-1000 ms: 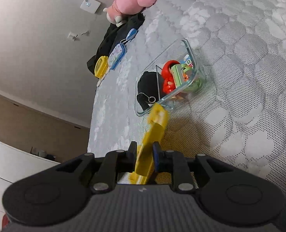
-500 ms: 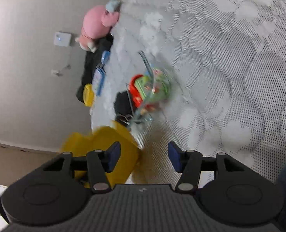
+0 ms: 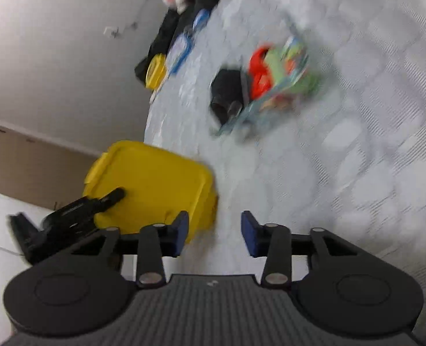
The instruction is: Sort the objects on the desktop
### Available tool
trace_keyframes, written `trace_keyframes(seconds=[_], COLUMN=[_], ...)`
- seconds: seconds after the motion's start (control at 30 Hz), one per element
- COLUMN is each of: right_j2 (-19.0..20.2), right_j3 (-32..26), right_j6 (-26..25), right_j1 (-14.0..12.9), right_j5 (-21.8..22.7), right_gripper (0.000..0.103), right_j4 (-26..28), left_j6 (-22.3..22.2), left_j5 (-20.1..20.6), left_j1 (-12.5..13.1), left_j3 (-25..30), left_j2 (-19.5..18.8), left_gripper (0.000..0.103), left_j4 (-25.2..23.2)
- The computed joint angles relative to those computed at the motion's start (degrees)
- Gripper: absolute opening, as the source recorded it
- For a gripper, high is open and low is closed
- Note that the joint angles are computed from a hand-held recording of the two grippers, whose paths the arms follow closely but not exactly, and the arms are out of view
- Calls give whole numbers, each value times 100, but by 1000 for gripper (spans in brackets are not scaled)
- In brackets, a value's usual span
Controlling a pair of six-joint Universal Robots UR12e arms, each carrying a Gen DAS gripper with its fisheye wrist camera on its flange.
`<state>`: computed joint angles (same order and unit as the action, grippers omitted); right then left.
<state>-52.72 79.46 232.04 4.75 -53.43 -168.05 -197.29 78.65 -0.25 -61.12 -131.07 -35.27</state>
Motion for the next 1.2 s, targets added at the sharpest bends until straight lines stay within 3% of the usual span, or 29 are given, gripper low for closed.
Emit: trace_keyframes(seconds=[0.07,0.13,0.3,0.37,0.5,0.57,0.67,0.73,0.83,1.0,1.1,1.2], right_j2=[184,385,835,1035,1419,1541,1646,1675,1649,1415,1256,1101], right_j3=[-205,-470,-1205,-1536,-2264,-2562,-2853,-2855,-2734,-2447,-2345,-2110], right_j6=[307,529,944,1244,1513,1265,1056,1208,1281,565,112,-149], right_j1=[31,96,319,381,512,601,716,721,702,718,726,673], right_j5=[375,604,490,552,642,295,-378,-401,-301,-614,-729,-694], right_gripper=[38,38,50,61,58,50,50,49,34,25,26,26], right_j4=[85,272,632,713,1450,1829,2127,1985,1672,1180,1129,641], left_j6=[-395,-839,-1634,-1802,-1920,-2051,-2183,-2155,-2070,-2285,-1887,-1547], left_j5=[259,84,-330,-454,-625,-745,-848,-816,-804,-1154,-967,-789], left_j1=[46,146,323,352,380,414,449,442,434,502,431,335], left_j3=[-98,-165,-135,-162,-217,-257,-304,-319,-381,-660,-782,-1039], left_j2=[-21,-46,-149,-168,-187,-189,-185,-174,-126,23,147,307], left_gripper=[26,30,40,41,42,42,44,44,42,44,38,38], left_j4=[57,34,-168,-162,-70,-29,12,23,86,479,768,1496])
